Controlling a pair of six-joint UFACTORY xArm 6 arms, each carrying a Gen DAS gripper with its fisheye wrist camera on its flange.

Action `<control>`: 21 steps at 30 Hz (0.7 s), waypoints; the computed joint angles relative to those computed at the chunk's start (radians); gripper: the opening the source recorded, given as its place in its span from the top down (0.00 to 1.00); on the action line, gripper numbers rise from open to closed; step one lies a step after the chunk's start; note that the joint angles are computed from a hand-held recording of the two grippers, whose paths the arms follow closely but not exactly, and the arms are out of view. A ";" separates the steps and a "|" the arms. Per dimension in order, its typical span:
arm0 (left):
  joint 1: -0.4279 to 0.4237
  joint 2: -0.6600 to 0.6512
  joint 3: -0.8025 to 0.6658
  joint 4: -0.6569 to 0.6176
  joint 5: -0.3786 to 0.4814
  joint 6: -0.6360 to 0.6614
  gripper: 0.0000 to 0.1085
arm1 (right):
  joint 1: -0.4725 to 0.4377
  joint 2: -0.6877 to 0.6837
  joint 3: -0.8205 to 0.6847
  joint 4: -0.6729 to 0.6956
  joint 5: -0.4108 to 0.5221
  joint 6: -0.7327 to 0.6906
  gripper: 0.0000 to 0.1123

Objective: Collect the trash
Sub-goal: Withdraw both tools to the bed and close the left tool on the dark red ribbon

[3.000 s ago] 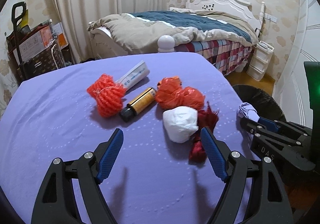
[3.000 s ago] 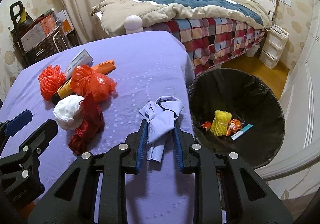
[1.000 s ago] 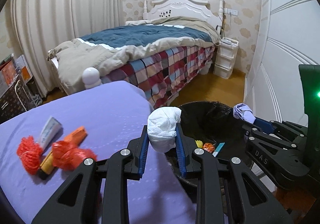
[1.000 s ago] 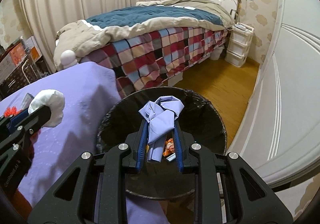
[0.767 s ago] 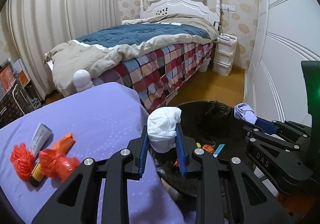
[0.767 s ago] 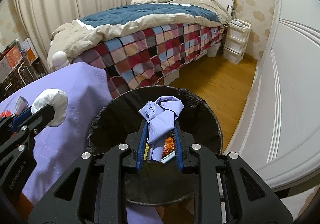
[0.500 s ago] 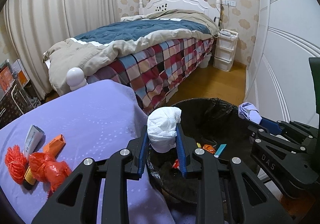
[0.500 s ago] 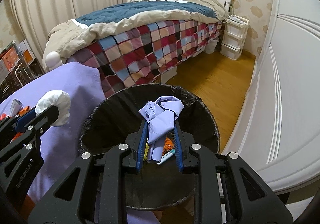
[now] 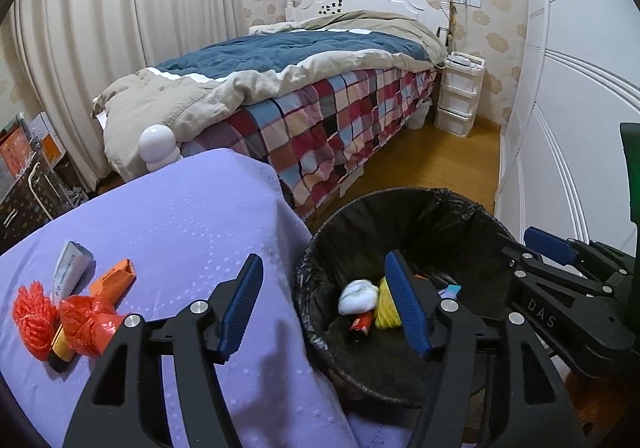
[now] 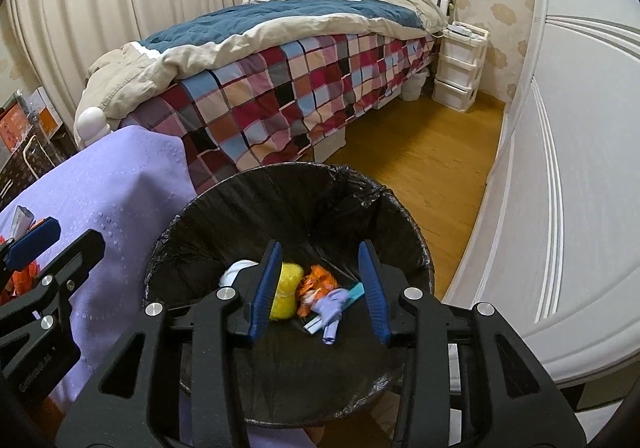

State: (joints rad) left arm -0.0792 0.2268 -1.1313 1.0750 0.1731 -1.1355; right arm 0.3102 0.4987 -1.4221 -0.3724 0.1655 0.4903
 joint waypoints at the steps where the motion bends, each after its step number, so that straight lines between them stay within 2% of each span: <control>1: 0.000 -0.001 0.001 0.002 0.004 -0.002 0.42 | 0.000 -0.003 0.003 -0.005 0.001 0.006 0.65; 7: 0.006 -0.063 0.063 0.013 0.024 -0.025 0.38 | 0.006 -0.039 0.047 -0.014 -0.007 0.029 0.60; 21: 0.073 -0.258 0.280 0.071 0.051 -0.109 0.38 | 0.054 -0.151 0.216 -0.016 -0.051 0.062 0.57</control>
